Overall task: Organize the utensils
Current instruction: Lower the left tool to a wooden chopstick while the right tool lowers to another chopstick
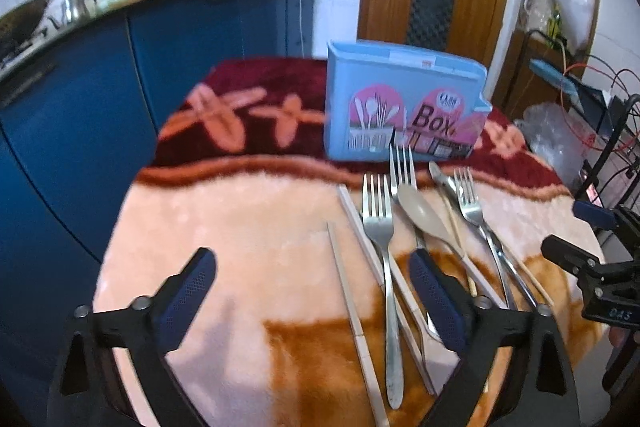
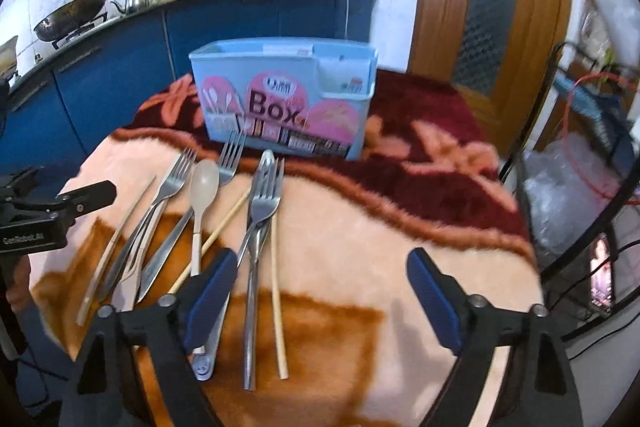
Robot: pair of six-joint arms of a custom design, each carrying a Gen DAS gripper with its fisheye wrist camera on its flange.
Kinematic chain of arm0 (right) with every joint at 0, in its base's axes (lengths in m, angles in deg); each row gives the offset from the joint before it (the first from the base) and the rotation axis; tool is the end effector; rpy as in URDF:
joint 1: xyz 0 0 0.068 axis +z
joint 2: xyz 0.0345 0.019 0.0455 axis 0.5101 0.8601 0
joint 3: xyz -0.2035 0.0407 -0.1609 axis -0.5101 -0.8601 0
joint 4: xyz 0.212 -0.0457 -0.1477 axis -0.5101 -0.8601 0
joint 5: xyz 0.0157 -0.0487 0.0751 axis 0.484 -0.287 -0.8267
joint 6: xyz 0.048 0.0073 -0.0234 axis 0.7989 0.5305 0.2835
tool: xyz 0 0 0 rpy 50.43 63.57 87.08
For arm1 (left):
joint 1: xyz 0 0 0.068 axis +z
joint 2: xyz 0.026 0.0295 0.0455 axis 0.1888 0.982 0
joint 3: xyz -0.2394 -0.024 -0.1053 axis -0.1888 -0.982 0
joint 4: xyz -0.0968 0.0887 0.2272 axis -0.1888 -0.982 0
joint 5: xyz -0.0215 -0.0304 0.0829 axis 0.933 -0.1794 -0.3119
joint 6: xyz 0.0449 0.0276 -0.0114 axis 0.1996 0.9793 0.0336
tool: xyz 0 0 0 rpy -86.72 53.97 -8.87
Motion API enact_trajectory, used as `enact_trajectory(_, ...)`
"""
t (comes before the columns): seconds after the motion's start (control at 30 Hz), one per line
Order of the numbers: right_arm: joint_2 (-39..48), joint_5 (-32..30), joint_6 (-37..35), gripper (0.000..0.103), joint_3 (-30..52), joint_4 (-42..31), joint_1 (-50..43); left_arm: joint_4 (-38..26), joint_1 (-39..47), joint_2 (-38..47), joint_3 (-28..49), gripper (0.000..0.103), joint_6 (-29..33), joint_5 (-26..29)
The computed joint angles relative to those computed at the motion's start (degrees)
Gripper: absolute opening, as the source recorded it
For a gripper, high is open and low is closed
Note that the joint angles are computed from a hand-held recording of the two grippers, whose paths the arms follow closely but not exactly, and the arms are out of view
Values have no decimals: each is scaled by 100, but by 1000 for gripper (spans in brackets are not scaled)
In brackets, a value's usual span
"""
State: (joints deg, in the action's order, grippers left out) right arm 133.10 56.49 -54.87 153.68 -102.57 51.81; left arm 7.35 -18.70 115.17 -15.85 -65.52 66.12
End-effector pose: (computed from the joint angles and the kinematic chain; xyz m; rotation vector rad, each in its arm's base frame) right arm 0.3297 0.1298 0.2194 -0.5397 2.3520 0.2110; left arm 0.2967 -0.1532 0.2180 -0.1614 2.3835 -0.0078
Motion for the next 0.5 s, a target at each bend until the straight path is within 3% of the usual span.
enact_trajectory(0.07, 211, -164, -11, 73, 315, -408, -45, -350, 142, 193, 231, 78, -80, 348)
enact_trajectory(0.33, 867, -228, -369, 42, 1229, -1574, -28, -939, 378, 748, 706, 50, -18, 1309)
enact_trajectory(0.5, 1310, -344, -557, 29, 1817, -2187, -34, -1292, 368, 926, 986, 46, 119, 1373)
